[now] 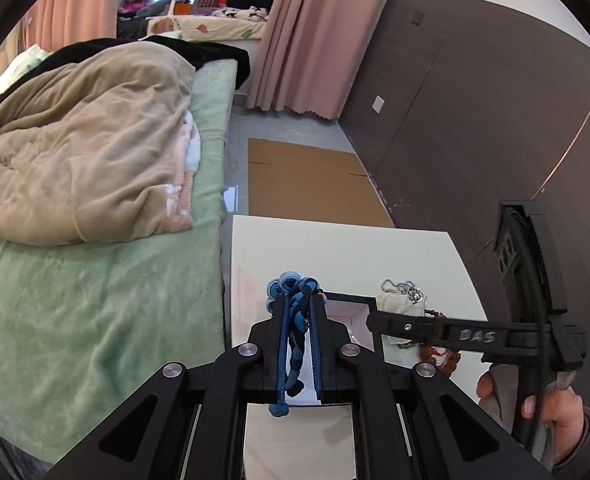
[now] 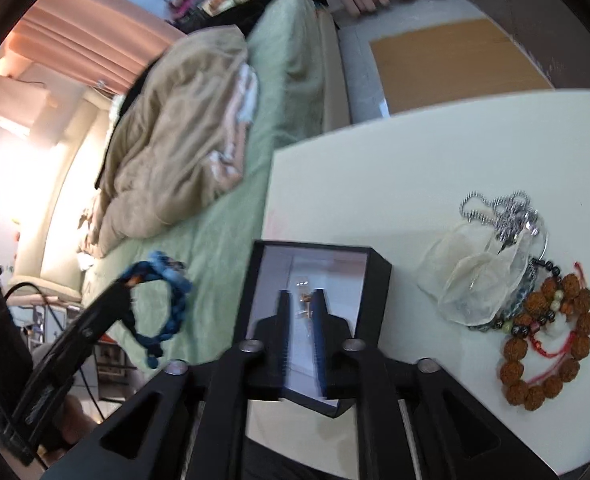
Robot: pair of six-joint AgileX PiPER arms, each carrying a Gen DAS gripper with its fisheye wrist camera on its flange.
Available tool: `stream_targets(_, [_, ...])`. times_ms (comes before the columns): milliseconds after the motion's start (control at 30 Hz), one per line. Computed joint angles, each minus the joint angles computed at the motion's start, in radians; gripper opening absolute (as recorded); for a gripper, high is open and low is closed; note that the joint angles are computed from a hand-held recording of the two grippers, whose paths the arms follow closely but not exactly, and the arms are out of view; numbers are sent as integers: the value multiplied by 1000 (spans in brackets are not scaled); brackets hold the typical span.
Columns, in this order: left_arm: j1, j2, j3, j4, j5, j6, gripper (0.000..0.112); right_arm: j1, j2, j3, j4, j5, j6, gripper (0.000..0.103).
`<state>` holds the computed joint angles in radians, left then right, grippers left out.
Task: Organize jewelry
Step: 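Carry the blue bracelet into the black box and open the left tool, then grasp the white cloth pouch with the left tool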
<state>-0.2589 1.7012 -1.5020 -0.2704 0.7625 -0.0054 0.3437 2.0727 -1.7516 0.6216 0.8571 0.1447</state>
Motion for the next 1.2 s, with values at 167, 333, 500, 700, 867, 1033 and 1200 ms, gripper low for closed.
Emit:
stream_targets(167, [-24, 33, -15, -19, 5, 12, 10, -22, -99, 135, 8, -77, -30, 68])
stream_targets(333, [-68, 88, -50, -20, 11, 1, 10, -74, -202, 280, 21, -122, -46, 68])
stream_targets(500, [-115, 141, -87, 11, 21, -40, 10, -139, -303, 424, 46, -151, -77, 68])
stream_targets(700, [-140, 222, -144, -32, 75, -56, 13, -200, -391, 534, 64, -165, -100, 68])
stream_targets(867, [-119, 280, -191, -131, 172, -30, 42, -231, -424, 586, 82, -169, -121, 68])
stream_targets(1033, [-120, 229, -141, -125, 127, -37, 66, -243, -434, 614, 109, -175, -148, 68])
stream_targets(1200, [-140, 222, -169, -76, 140, -62, 66, -255, -446, 640, 141, -179, -187, 68])
